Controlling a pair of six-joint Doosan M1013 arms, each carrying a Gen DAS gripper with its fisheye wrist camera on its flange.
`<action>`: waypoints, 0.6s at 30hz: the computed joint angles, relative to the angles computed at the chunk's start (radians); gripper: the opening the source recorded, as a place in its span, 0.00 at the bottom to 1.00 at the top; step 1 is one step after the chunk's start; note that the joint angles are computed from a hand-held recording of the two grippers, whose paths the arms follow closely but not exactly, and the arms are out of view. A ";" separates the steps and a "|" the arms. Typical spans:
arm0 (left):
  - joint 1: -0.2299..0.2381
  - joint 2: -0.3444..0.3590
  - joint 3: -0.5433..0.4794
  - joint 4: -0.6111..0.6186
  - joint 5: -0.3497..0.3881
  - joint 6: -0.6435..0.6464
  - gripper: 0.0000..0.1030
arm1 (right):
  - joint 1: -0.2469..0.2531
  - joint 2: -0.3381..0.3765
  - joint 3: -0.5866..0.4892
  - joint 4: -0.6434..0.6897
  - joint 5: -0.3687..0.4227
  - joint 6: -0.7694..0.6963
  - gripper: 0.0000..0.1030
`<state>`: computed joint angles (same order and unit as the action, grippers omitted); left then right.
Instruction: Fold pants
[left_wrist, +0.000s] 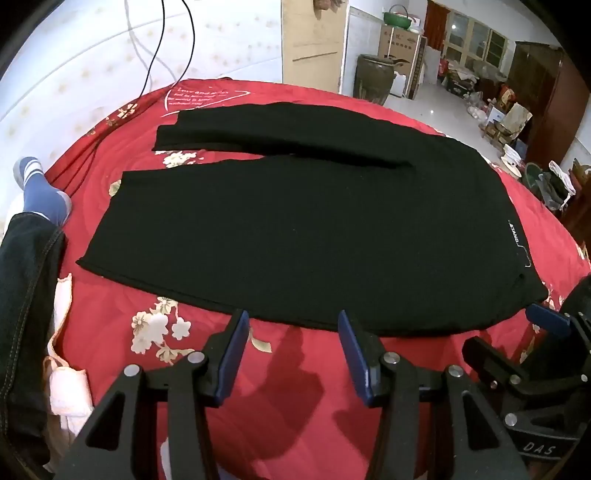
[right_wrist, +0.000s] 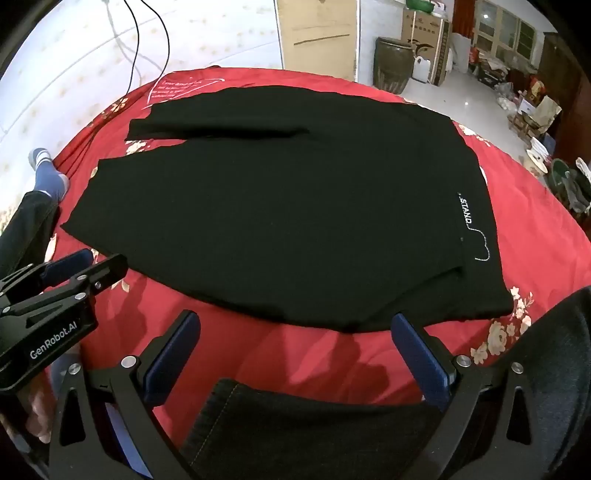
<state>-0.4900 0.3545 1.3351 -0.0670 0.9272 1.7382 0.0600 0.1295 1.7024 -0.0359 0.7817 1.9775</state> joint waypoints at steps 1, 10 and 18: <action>-0.002 0.000 0.001 0.007 -0.001 -0.005 0.51 | 0.004 0.002 -0.003 -0.025 0.009 0.013 1.00; 0.001 -0.005 0.013 -0.032 -0.013 0.027 0.51 | 0.012 0.005 -0.005 -0.027 0.005 0.025 1.00; 0.005 -0.008 0.017 -0.033 -0.027 0.044 0.52 | 0.005 0.004 -0.003 -0.011 0.000 0.009 1.00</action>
<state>-0.4852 0.3461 1.3519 -0.0997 0.8999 1.7823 0.0647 0.1339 1.6998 -0.0468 0.7814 1.9866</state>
